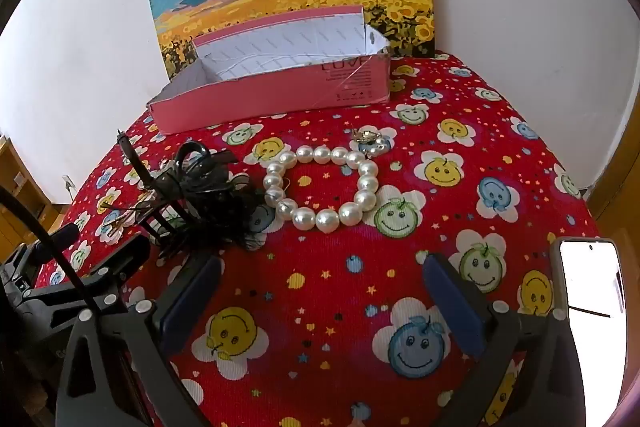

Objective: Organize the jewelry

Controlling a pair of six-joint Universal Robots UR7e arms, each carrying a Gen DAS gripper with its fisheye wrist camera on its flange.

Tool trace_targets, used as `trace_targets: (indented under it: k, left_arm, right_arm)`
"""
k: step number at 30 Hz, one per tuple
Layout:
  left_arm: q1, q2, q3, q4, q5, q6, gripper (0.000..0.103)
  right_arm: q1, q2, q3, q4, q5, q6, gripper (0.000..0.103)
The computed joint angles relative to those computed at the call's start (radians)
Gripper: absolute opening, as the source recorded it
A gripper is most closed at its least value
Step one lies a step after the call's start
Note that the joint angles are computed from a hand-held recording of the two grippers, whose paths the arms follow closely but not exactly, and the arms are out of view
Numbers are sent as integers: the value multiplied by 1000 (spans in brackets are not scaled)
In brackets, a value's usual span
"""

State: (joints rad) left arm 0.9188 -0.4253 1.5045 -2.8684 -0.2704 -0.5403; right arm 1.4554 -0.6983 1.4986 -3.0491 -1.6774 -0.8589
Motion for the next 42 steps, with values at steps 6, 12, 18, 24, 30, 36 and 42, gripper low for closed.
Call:
trace_targets:
  k: [6, 12, 18, 24, 30, 36, 42]
  left_arm:
    - [2, 3, -3, -26, -8, 12, 97]
    - [1, -2, 9, -53, -17, 14, 97]
    - [0, -3, 7, -39, -23, -6, 97]
    - [0, -2, 6, -38, -25, -13, 97]
    - [-1, -2, 5, -29, -28, -32, 97]
    - [-2, -1, 4, -24, -28, -42, 97]
    - [-1, -2, 7, -31, -28, -37, 97]
  right_arm:
    - [0, 0, 0, -1, -2, -1, 103]
    - [1, 1, -1, -2, -5, -3, 103]
    - [0, 1, -1, -1, -4, -2, 103]
    - [1, 2, -2, -1, -5, -3, 103]
    - [1, 2, -2, -1, -5, -3, 103]
    - [0, 2, -3, 0, -5, -3, 103]
    - [1, 2, -3, 0, -6, -3, 103]
